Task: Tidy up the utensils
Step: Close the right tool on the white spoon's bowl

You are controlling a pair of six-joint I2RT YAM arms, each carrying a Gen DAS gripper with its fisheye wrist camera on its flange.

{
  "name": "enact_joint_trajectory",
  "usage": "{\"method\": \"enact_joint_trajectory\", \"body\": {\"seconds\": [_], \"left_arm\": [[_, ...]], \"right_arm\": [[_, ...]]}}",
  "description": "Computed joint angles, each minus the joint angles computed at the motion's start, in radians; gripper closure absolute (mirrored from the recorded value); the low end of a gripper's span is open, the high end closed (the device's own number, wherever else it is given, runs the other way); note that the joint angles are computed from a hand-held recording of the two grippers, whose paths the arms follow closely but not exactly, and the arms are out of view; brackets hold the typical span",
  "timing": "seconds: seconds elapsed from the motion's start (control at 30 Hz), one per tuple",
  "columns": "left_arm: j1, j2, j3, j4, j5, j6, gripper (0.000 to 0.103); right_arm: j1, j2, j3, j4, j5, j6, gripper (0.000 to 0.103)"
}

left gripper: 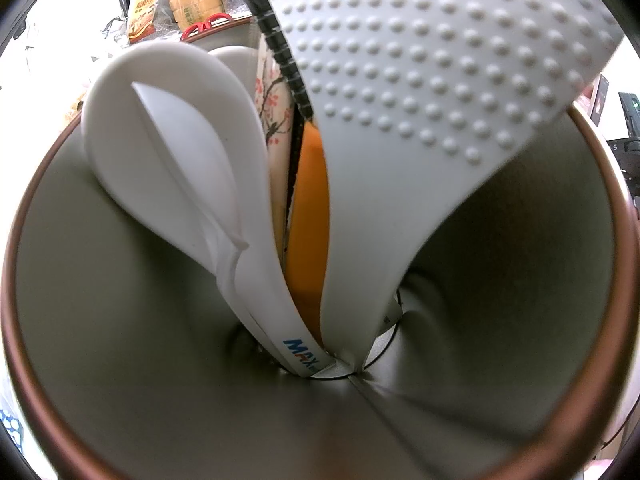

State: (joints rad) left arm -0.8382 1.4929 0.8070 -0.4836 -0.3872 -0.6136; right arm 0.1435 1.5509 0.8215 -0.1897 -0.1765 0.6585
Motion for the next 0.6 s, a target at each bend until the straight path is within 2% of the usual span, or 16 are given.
{"method": "enact_joint_trajectory", "body": {"seconds": [0.3, 0.6], "left_arm": [[-0.001, -0.009, -0.009, 0.001, 0.001, 0.007, 0.015], [0.013, -0.018, -0.028, 0.023, 0.014, 0.029, 0.015]], "right_arm": [[0.03, -0.064, -0.033, 0.006, 0.049, 0.02, 0.096], [0.099, -0.219, -0.057, -0.079, 0.151, 0.006, 0.096]]}}
